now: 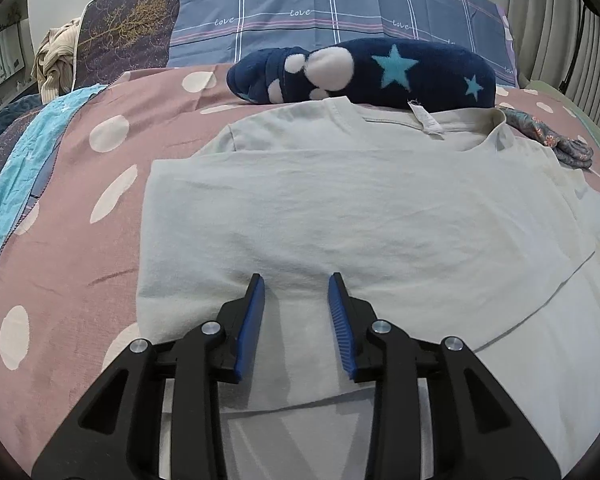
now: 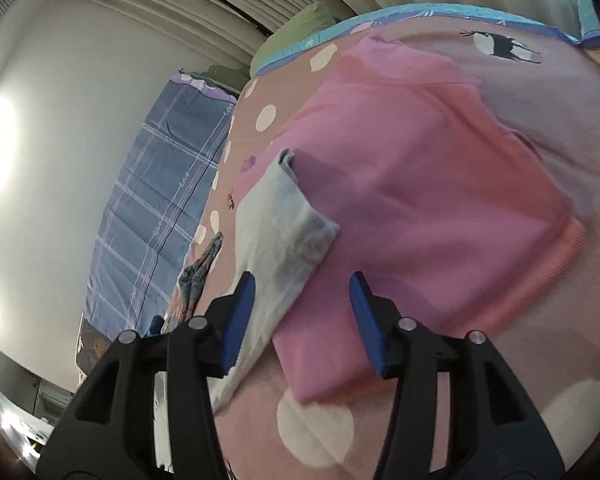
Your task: Fold small clothes
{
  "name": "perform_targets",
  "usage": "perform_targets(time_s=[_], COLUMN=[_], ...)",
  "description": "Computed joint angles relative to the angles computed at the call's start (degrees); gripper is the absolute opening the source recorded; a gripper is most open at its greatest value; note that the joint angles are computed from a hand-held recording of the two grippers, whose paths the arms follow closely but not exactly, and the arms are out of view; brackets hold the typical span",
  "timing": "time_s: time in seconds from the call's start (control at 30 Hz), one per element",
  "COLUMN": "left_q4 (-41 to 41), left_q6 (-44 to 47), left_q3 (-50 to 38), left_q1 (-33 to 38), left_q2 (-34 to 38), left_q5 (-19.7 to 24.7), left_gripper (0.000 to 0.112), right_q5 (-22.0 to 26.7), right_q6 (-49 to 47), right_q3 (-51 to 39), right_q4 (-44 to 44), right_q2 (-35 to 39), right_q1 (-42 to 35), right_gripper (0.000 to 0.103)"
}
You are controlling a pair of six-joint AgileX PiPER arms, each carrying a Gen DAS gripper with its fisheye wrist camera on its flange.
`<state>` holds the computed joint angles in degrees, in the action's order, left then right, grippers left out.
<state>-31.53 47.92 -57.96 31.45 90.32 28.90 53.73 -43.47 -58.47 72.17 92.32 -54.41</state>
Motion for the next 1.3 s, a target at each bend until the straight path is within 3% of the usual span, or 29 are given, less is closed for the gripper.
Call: perform_targets(time_s=[0.03, 0.1, 0.13, 0.17, 0.23, 0.33, 0.37, 0.5, 0.53, 0.63, 0.7, 0.77, 0.87, 0.97, 1.03, 1.13, 1.2, 1.3], left_q4=[-0.07, -0.67, -0.87, -1.12, -1.3, -0.02, 0.09, -1.73, -2.29, -4.39, -5.67, -7.22, -11.36, -9.57, -12.76, -19.06, -20.43, -20.28], left_q6=[0.05, 0.67, 0.81, 1.01, 1.12, 0.25, 0.21, 1.68, 2.08, 3.78, 4.81, 6.34, 10.57, 7.88, 8.76, 10.82, 10.61, 7.26], left_q3=[0.02, 0.0, -0.04, -0.06, 0.0, 0.26, 0.29, -0.07, -0.2, -0.66, -0.92, -1.32, -2.31, -2.94, -4.06, -4.92, -5.12, -6.19], left_q1=[-0.01, 0.17, 0.24, 0.33, 0.32, -0.11, -0.15, 0.57, 0.79, 1.71, 2.26, 2.94, 4.54, 3.89, 4.92, 6.4, 5.15, 1.65], left_q2=[0.02, 0.09, 0.11, 0.14, 0.12, -0.14, -0.17, 0.09, 0.19, 0.58, 0.82, 1.17, 1.91, 1.1, 0.82, 0.67, 0.84, 2.87], left_q5=[-0.07, 0.05, 0.19, 0.31, 0.29, -0.42, -0.51, 0.39, 0.72, 2.02, 2.87, 4.14, 8.32, 9.82, 15.7, 26.18, 30.2, 32.48], left_gripper=[0.036, 0.036, 0.036, 0.036, 0.036, 0.036, 0.036, 0.036, 0.036, 0.037, 0.038, 0.042, 0.059, 0.063, 0.063, 0.065, 0.068, 0.068], right_q5=[-0.37, -4.05, -6.55, -6.76, -5.51, -15.16, -15.46, -19.63, -19.26, -26.26, -26.45, -27.92, -28.46, -27.01, -26.47, -26.44, -26.06, -26.07], right_q6=[0.89, 3.92, 4.9, 3.89, 0.21, 3.45, 1.95, 0.19, -2.19, -0.48, 2.44, 5.64, 8.79, 10.85, 11.28, 10.65, 9.33, 10.92], right_q3=[-0.93, -0.91, -0.13, 1.35, 2.49, 2.82, 1.96, -4.68, -6.87, -9.82, -12.12, -12.73, -11.77, -11.91, -12.39, -11.18, -11.08, -11.47], right_q4=[-0.53, -2.08, -2.57, -1.36, 3.4, 1.76, 2.06, 1.43, 0.97, -1.84, -5.45, -10.16, -14.04, -17.08, -18.51, -19.56, -19.69, -20.89], right_q2=[0.53, -0.87, -2.74, -4.86, -9.36, -17.99, -19.71, -15.22, -12.29, -4.85, 1.96, 6.32, 9.67, 10.89, 10.86, 9.23, 9.19, 10.14], right_q1=[0.75, 2.6, 3.88, 4.18, 7.65, 22.71, 28.44, 51.36, 57.08, 72.32, 79.5, 83.67, 85.72, 85.5, 86.17, 87.5, 87.58, 88.14], right_gripper=[0.049, 0.023, 0.019, 0.005, 0.005, 0.005, 0.005, 0.005, 0.005, 0.005, 0.005, 0.005, 0.005, 0.006, 0.008, 0.019, 0.02, 0.02])
